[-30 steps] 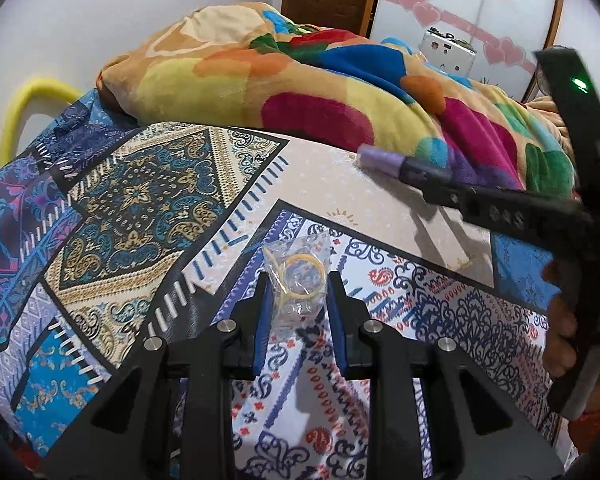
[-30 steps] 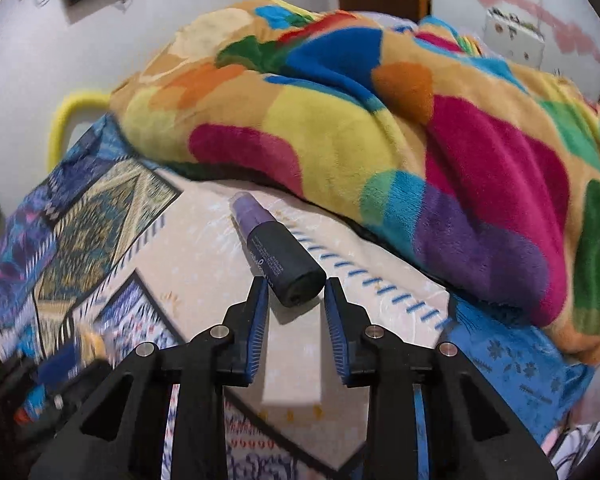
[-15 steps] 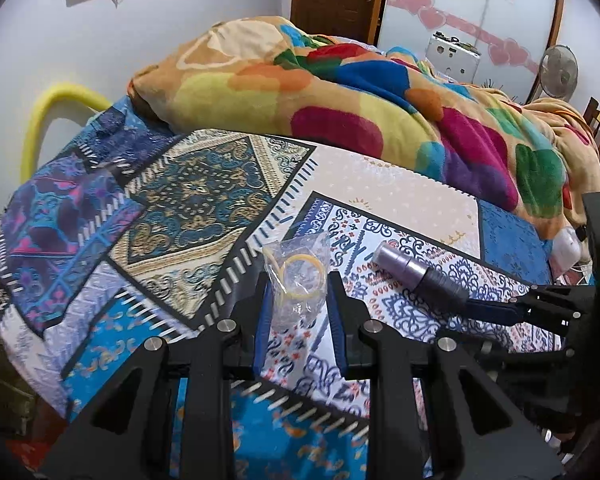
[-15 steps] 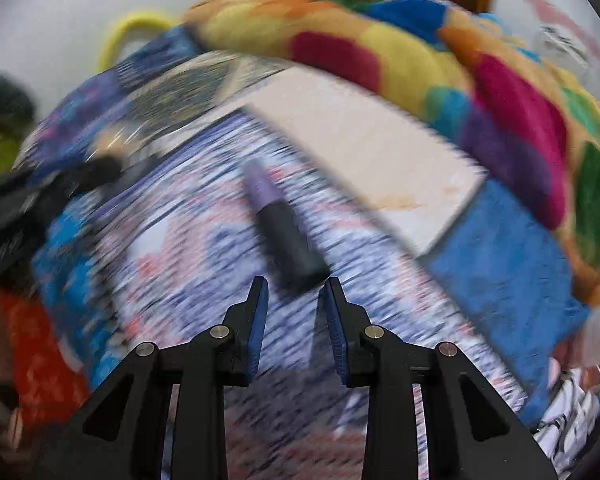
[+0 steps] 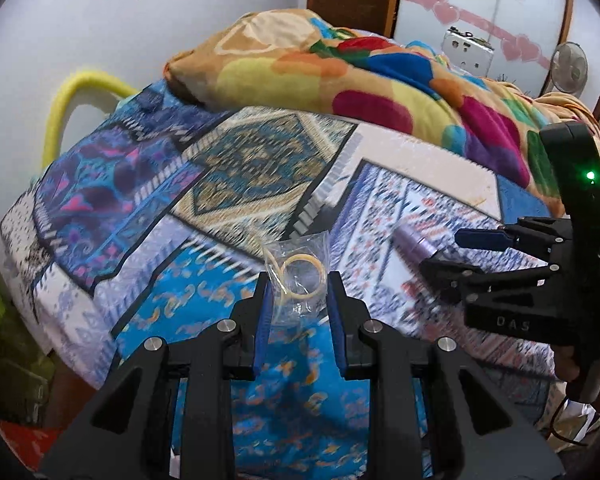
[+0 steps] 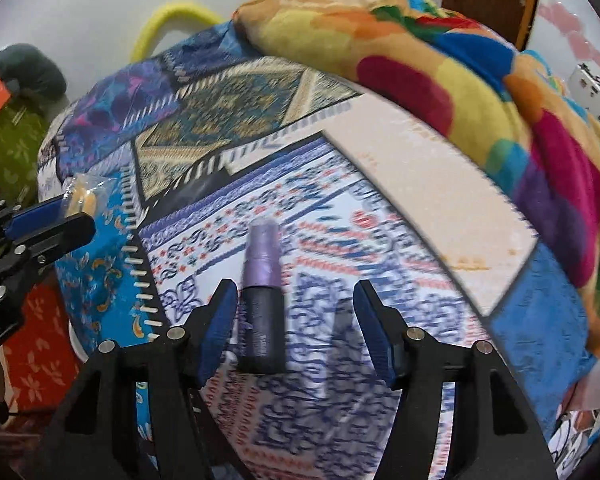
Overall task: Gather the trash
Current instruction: 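Grasp the purple-capped spray bottle with the right tool while the left tool grasps the bagged rubber band, then carry the spray bottle with the right tool while the left tool carries the bag to the bucket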
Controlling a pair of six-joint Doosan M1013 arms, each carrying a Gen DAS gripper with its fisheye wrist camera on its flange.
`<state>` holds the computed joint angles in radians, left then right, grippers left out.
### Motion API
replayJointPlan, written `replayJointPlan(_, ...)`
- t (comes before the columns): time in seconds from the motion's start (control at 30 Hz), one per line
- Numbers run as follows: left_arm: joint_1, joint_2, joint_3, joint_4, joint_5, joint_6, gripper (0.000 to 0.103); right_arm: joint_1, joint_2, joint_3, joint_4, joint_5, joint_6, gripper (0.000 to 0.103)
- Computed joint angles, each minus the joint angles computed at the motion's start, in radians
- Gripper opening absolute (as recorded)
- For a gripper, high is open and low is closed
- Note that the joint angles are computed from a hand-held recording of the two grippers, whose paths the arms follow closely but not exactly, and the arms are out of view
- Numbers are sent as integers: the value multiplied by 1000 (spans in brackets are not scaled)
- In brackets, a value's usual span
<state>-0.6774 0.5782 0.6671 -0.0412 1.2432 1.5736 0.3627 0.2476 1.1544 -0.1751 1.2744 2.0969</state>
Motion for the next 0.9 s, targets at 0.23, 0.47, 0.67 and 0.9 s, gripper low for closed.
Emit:
replayJointPlan(0.23,30,-36,65,-9,-2,-14,26,32,27,-30,-21,51,-10,24)
replayJointPlan(0.47,60,-97,130,-25,-29,-14,26,83,39,-89,-79,71,42,24)
replayJointPlan(0.67,90,-155,171,-27,-48,-22,26,125,52,-167,-71,57,89,24)
replayJointPlan(0.9,133,-239,236,-10,-78,-18,26,198,82,-259,-96,33,131,24)
